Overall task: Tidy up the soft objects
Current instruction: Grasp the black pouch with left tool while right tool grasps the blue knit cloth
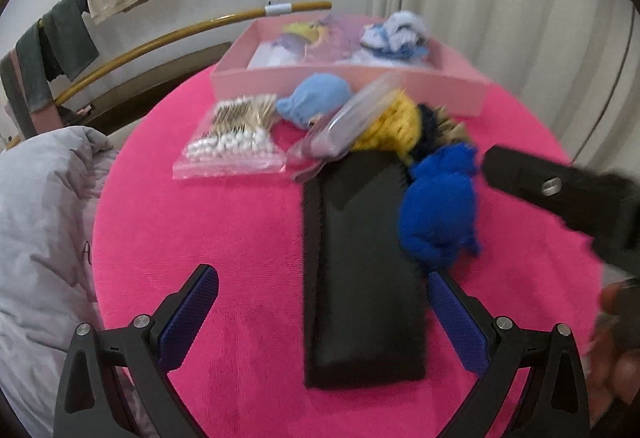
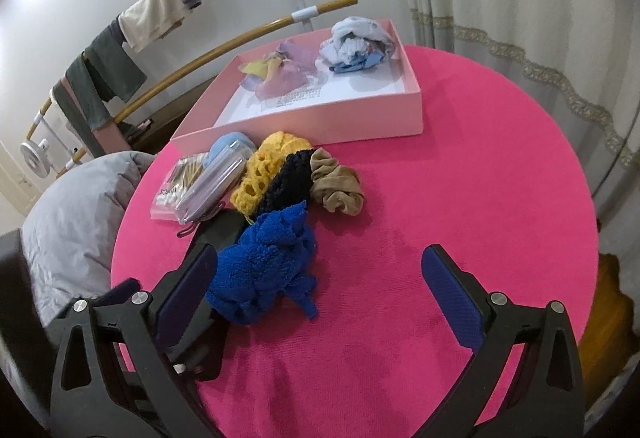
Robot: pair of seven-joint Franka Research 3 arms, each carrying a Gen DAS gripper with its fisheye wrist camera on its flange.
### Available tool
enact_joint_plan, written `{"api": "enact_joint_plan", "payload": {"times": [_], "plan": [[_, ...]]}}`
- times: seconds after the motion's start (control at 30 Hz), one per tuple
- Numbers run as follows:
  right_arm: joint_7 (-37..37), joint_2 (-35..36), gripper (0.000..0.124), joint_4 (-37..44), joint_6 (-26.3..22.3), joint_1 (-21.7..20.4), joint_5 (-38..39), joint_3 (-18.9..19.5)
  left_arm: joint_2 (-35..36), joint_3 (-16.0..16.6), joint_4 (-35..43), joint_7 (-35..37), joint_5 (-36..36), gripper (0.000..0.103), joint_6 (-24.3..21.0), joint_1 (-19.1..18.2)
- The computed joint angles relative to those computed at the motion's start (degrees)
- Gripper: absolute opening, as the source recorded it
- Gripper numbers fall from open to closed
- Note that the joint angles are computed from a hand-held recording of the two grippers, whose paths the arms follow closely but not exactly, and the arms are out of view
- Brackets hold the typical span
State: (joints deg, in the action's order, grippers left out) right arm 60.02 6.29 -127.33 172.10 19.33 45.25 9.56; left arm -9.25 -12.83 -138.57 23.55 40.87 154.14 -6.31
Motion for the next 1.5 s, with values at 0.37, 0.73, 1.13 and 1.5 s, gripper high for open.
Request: {"api": "enact_joint_plan", "payload": {"times": [0.37,0.73,1.13,1.5], "plan": [[-3.52,6.45,0.078,5.79,-5.32,0.22,1.72,1.91,0.67,1.68,-2.26,2.17,-1.83,0.099,4.16,2.56],[-1.2,4.06,0.046,2.32,-2.77,0.98,-3.76,0.78,1.7,0.54,-0.26,1.3,1.07,0.101,0.81,2.29],[7.59,3.48,0.037,-0.65,2.13,2.46,-14.93,-1.17,3.75,2.59,1.31,6.81,-3.01,0.054,5.07,1.4],[3.66,2.44,0.037,-1.55,1.56,-1.96,-9.83,2.06,4.96,3.16,2.27,7.57,-5.05,0.046,6.26,1.34]]}}
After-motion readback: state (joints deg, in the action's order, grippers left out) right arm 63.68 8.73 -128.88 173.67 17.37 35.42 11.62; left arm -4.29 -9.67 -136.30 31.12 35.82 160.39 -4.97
